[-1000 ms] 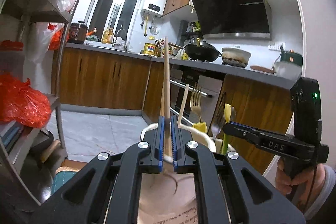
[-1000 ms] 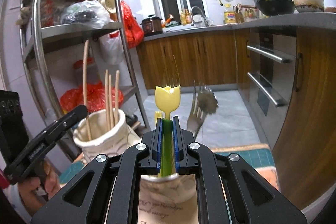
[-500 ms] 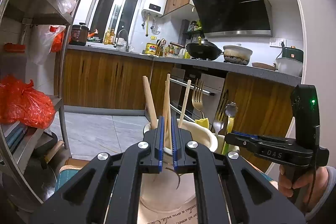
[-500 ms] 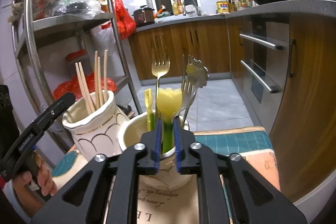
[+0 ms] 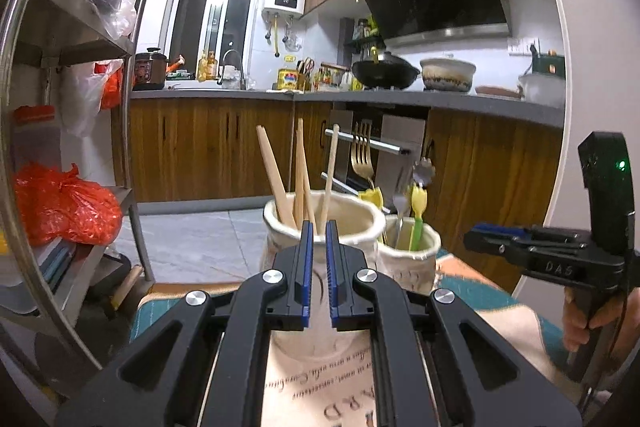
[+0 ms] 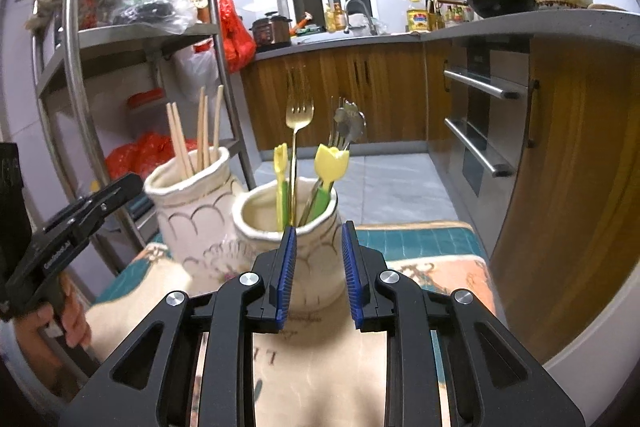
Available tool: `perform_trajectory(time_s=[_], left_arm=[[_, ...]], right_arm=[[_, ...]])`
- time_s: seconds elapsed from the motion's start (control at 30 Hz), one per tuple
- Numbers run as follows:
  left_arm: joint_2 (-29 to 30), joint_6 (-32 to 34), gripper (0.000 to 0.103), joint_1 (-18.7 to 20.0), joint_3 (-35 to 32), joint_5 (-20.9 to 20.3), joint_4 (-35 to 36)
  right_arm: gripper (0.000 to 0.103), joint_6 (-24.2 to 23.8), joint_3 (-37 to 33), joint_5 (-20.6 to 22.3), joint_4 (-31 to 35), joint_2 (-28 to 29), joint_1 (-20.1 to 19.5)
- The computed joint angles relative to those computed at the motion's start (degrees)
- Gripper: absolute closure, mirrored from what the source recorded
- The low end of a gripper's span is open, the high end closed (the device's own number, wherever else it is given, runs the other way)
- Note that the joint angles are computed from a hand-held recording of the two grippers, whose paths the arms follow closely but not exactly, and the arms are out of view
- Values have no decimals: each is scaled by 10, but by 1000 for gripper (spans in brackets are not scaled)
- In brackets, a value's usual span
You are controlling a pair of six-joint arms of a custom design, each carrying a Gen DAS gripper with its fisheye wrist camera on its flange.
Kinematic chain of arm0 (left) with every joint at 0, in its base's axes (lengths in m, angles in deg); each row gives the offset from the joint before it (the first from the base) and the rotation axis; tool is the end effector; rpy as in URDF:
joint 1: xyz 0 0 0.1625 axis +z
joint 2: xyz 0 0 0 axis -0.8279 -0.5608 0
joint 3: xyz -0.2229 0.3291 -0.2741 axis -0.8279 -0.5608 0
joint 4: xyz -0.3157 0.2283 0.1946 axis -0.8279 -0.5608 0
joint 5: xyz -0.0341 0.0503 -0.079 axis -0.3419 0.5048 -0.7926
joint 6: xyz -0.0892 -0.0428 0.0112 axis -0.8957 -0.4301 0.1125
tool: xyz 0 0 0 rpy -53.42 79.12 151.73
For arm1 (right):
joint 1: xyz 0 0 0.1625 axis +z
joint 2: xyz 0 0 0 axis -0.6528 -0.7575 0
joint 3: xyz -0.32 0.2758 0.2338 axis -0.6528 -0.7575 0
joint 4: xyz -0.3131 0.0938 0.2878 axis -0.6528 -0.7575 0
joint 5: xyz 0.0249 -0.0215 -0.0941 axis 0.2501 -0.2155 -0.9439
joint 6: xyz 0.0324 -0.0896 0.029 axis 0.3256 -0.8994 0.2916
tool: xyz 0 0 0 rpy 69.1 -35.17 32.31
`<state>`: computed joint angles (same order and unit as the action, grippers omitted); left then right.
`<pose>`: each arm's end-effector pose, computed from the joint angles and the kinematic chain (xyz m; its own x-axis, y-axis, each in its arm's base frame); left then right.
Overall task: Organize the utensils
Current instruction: 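Drop the chopstick into the tall holder while the right tool drops the tulip spoon in the short one, then open both tools and pull them back from the holders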
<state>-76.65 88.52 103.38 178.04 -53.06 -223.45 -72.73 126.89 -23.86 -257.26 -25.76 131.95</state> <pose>-0.2358 -0.5634 0.1587 -0.7548 0.0675 -0.6525 0.6455 0.2534 -0.7205 0.1539 -0.6412 0.2131 -0.6941 -0.5351 0.4816 -0.7146 0.4318 -0.5503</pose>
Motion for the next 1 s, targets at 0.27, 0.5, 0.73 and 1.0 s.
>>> perform_trajectory(time_s=[0.27,0.5,0.73,1.0], left_arm=[[2,-23,75,-21,19,64,36],[8,-27,22,-28,27,88,24],[15,-15,6,-35,28,97,3],[14,-34,6,-32,25,112,1]], right_arm=[[66,-51,37,5,-67,2,-10],[24,-73,54,37,-86,-4,-25],[5,-69,64,74,-99,-11,-36],[5,-81,71,77,-121,-8,-35]])
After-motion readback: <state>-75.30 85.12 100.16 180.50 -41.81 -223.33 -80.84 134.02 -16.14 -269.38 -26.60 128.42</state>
